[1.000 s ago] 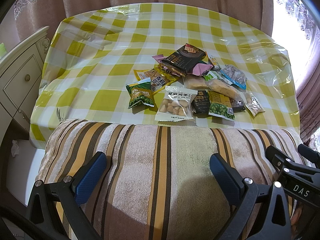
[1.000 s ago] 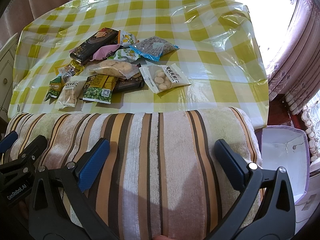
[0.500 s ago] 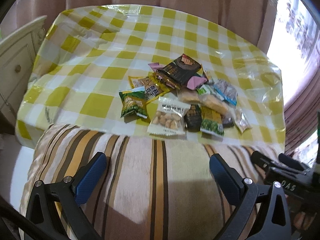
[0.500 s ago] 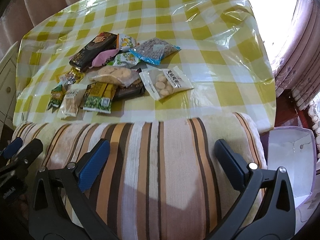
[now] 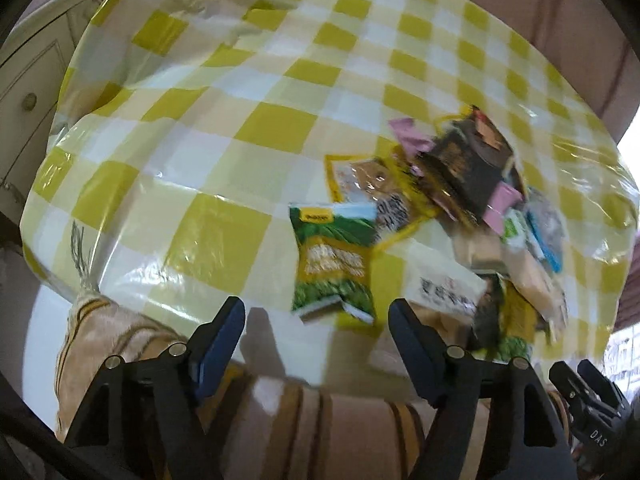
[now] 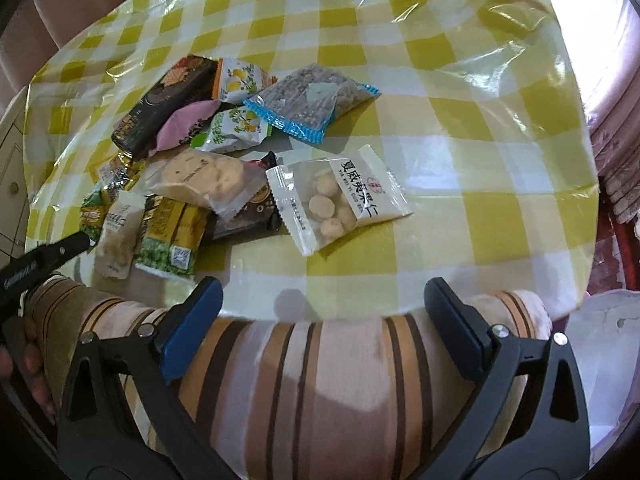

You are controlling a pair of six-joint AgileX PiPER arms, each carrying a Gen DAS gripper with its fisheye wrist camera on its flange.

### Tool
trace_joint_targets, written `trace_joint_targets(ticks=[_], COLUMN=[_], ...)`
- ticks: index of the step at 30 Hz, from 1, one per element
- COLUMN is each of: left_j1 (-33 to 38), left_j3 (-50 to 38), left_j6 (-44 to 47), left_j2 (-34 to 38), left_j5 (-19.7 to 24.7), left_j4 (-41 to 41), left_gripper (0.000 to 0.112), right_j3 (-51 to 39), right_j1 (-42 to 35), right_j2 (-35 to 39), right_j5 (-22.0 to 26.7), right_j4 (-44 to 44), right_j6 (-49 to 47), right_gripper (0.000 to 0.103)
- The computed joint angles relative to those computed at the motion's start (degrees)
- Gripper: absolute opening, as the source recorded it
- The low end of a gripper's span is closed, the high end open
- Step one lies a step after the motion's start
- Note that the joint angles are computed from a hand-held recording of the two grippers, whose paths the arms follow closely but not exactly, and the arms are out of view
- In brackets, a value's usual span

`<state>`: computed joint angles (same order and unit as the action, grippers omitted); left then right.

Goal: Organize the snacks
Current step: 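Grasp the green garlic-bean bag with the left tool while the right tool grasps the white nut packet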

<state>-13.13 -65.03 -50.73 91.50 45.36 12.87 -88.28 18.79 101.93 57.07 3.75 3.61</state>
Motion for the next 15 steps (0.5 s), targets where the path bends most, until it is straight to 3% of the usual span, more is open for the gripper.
trace_joint_targets(ticks=[7, 12, 15], left_j1=[0.3, -1.6, -2.3], left_j3=[-3.5, -5.6, -5.9], left_j6=[2.9, -0.1, -0.8], left_j2=[4.5, 6.5, 6.7], left_j5=[2.0, 4.1, 4.4], left_j4=[-0.2, 4.4, 5.3], left_gripper=[0.068, 0.050, 0.047], right_j3=[-6.1, -11.0, -13.6], right_j1=[0.0, -0.5, -0.9], right_j2=[5.2, 9.2, 11.3], right_j5=[1.6, 3.7, 4.7], right_j4=[-2.1, -1.8, -1.3], right_j6=[0.9, 0.9, 0.5], right_gripper=[0.096, 0.092, 0.091])
